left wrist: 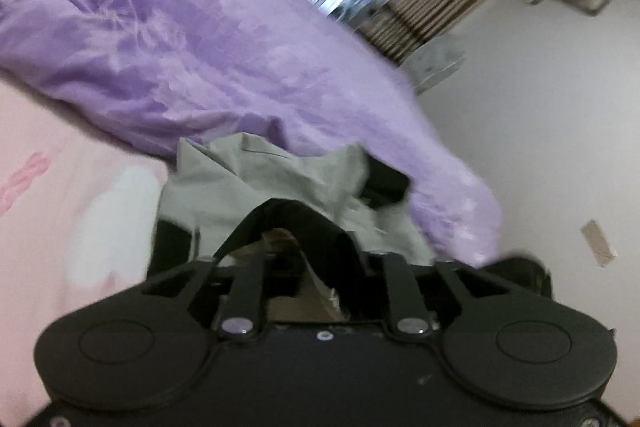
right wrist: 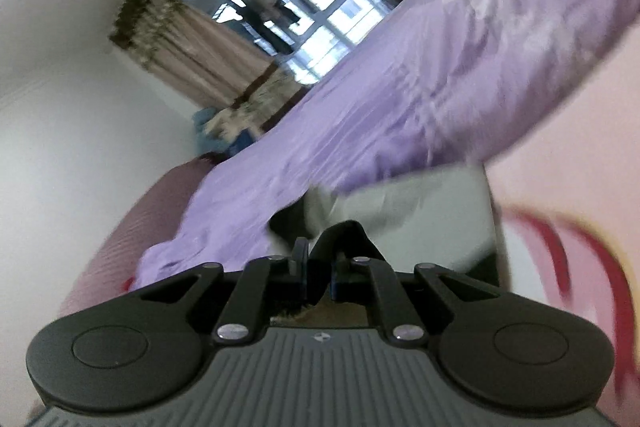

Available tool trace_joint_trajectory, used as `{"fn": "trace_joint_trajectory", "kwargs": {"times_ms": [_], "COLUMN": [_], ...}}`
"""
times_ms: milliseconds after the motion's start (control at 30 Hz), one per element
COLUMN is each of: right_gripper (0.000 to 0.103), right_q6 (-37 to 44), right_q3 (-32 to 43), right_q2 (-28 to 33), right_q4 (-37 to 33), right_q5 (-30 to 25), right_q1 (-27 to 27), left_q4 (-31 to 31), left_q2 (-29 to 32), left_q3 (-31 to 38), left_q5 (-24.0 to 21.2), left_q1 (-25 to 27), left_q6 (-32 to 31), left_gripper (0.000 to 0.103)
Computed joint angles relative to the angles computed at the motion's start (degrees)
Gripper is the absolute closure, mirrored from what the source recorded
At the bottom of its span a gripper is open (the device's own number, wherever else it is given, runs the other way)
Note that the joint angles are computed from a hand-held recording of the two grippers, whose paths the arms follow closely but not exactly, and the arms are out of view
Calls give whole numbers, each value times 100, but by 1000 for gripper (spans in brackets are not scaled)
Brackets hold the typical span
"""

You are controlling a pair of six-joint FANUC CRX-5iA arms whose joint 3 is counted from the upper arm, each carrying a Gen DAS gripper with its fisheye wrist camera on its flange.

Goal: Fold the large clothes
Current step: 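Fold the jacket side toward the center with both grippers and release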

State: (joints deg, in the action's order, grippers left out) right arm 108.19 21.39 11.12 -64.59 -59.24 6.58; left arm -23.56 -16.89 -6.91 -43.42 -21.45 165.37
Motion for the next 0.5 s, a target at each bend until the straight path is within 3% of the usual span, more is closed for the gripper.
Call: {"fn": "trace_joint_trajectory", "kwargs": {"times_ms": [33,67,100,133,200,300,433,500], "right_gripper": [67,58,43,43,43,43,42,42], "right_q6": [-325,-659,-1098,-1615,-1971,-1040,-724,-579], "right_q3": [175,268,368,431,434,244,-112,-170], "right_q2": [180,344,507,628,757,738,627,640], "right_q4": [403,793,1365,1938,2185,1561,2247,2265], "right_q5": [503,1057,1416,1600,1698,1396,1549,1533], "right_q1": [300,584,846,1047,1130,889,1019,1008], "left_q4": [567,873,1042,1201,1099,728,-522,-792], "left_q2": [198,392,624,741,634,353,569,727], "left_q3": [-13,64,224,288,85,-239,148,226], "left_q5": [58,-96,-394,-556,-328,-49,-1124,-1358], "left_q1": [433,685,868,980,970,801,163,48], "left_q6": [-505,-711,-711,-789,-833,-1013,-382,-313], "left_gripper": [42,43,44,44,43,42,41,41]}}
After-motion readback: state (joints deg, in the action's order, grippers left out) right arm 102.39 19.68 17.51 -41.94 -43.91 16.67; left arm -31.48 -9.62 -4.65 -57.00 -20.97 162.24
